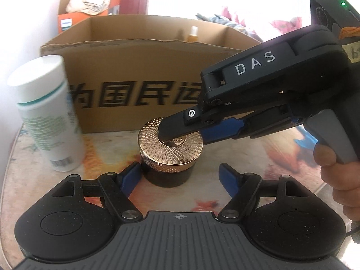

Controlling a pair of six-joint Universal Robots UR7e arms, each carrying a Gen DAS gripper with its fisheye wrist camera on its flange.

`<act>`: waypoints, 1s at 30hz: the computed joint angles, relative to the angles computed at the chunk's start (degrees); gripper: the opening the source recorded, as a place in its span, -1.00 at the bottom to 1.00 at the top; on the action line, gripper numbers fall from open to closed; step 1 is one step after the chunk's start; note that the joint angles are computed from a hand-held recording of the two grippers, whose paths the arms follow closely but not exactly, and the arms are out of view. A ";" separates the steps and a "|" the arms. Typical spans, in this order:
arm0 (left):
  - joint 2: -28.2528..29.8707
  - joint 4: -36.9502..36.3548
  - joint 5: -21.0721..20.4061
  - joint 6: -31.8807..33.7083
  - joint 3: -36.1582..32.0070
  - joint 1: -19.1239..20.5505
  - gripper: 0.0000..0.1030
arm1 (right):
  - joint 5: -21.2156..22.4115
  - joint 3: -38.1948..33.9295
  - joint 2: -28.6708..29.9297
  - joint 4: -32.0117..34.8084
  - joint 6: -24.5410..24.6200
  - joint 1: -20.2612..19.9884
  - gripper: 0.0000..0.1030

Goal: Organize rigid objects
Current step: 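Close the right gripper around the gold-lidded jar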

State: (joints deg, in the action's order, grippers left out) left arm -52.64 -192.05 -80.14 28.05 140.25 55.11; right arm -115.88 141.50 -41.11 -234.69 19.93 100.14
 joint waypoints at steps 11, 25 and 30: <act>-1.10 2.24 -1.41 0.61 1.87 -2.58 0.47 | -0.74 5.03 2.73 -10.81 2.09 -0.82 -0.16; 4.82 -4.05 4.58 -0.25 0.48 -6.35 0.41 | 1.26 7.84 3.93 -17.49 3.49 -2.81 -0.17; 6.24 -3.72 4.90 0.00 -0.25 -6.48 0.28 | 2.55 7.79 4.36 -17.88 3.78 -3.66 -0.16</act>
State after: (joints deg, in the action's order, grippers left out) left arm -46.41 -195.77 -75.25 28.05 140.01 48.64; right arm -113.33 149.29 -36.75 -252.57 23.71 96.48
